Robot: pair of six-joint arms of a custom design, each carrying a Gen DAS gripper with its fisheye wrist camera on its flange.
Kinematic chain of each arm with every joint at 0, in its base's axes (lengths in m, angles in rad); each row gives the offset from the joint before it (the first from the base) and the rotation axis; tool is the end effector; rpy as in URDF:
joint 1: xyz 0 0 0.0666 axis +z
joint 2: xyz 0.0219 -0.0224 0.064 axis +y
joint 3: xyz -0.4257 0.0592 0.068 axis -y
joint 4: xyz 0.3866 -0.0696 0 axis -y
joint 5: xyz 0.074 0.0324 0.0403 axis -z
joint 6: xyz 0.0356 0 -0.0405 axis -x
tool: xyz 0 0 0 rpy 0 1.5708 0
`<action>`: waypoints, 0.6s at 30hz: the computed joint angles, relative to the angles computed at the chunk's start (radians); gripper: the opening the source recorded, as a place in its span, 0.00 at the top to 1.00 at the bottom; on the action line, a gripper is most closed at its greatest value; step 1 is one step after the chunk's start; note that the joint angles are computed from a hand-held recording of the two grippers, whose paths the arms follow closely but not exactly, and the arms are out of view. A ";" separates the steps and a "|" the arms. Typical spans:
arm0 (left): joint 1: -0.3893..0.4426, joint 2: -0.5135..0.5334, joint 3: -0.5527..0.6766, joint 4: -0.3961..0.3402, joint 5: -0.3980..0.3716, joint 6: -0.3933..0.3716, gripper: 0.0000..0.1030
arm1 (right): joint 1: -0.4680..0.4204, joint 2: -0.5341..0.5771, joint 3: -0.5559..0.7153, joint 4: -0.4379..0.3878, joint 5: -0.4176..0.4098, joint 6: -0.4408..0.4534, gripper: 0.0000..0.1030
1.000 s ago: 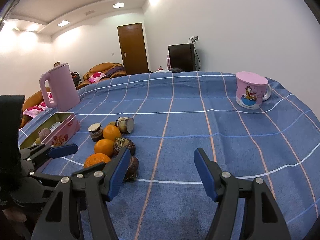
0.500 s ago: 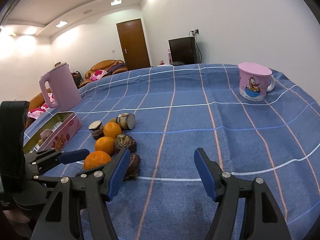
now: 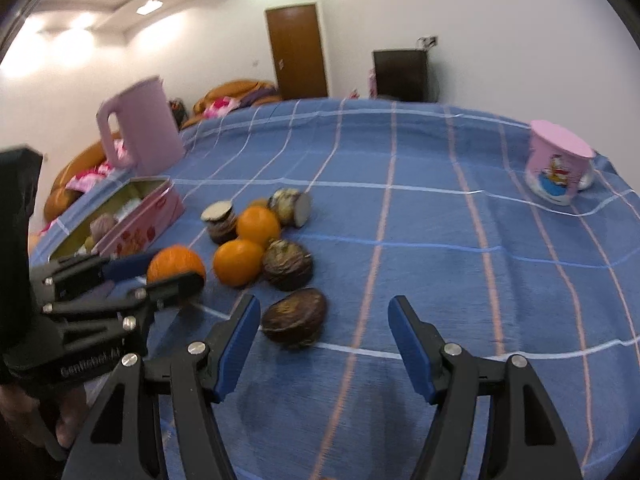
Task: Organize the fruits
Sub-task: 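Close the left tool on a large orange while the right tool grasps a dark brown fruit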
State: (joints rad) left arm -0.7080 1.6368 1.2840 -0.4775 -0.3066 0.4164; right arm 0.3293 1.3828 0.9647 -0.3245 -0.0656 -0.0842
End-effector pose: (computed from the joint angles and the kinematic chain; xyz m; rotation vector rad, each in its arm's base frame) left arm 0.4270 -0.3520 0.3375 0.2023 2.3499 -0.1793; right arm 0.4186 0.1451 0.3303 -0.3179 2.3068 0.2848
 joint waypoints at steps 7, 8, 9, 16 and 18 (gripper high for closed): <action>0.013 0.012 0.002 0.009 0.004 0.002 0.53 | 0.035 0.054 0.062 -0.089 0.042 0.022 0.44; 0.010 0.014 0.004 0.007 -0.006 -0.002 0.53 | 0.039 0.060 0.069 -0.098 0.049 0.022 0.45; 0.006 0.018 0.008 0.002 -0.016 -0.009 0.53 | 0.039 0.063 0.072 -0.103 0.051 0.024 0.46; 0.005 0.015 0.001 0.010 -0.017 -0.009 0.53 | 0.042 0.089 0.100 -0.150 0.054 0.027 0.58; 0.003 0.013 -0.002 0.015 -0.022 -0.012 0.53 | 0.046 0.089 0.100 -0.151 0.064 0.032 0.58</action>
